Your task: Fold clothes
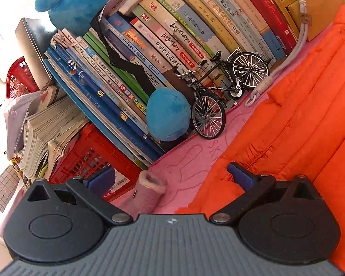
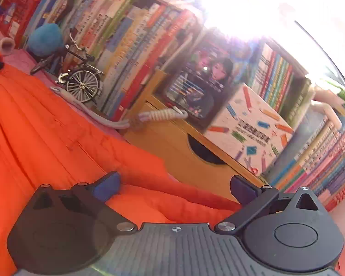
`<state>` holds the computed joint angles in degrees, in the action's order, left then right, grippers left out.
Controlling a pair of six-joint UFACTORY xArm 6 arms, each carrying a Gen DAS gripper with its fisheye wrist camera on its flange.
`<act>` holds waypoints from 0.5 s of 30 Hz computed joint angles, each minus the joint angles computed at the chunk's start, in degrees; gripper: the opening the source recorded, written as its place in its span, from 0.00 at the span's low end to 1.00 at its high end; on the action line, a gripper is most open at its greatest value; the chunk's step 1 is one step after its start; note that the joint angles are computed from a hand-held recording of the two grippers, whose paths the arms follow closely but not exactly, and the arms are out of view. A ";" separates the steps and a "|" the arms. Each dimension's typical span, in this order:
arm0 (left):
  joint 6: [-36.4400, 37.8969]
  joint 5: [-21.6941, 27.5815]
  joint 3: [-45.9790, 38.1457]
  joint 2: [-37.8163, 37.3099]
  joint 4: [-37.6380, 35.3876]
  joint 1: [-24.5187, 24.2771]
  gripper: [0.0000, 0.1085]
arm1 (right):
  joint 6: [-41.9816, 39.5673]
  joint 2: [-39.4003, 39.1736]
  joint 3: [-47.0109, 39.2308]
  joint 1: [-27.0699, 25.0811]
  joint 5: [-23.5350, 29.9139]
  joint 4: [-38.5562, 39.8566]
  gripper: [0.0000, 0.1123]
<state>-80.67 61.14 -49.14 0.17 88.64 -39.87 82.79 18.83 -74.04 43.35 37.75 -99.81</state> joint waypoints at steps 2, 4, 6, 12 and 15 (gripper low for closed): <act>-2.04 0.95 1.12 -0.07 1.61 -0.79 0.95 | 0.16 -2.30 3.76 -1.77 0.72 -0.39 0.91; -4.33 -1.29 1.18 -0.34 1.06 0.11 0.95 | 0.61 -4.15 6.85 -4.23 -0.05 0.27 0.91; -4.58 -2.68 1.15 -0.53 1.25 0.66 0.95 | 3.15 -5.56 9.21 -5.93 -1.97 0.15 0.91; -3.68 -5.17 0.43 -0.62 -0.58 1.88 0.95 | 6.89 -5.28 10.21 -5.02 -0.02 -1.44 0.91; 2.08 -3.57 -1.60 -0.09 -3.90 1.07 0.95 | 3.95 -5.38 9.07 -4.78 0.15 3.11 0.91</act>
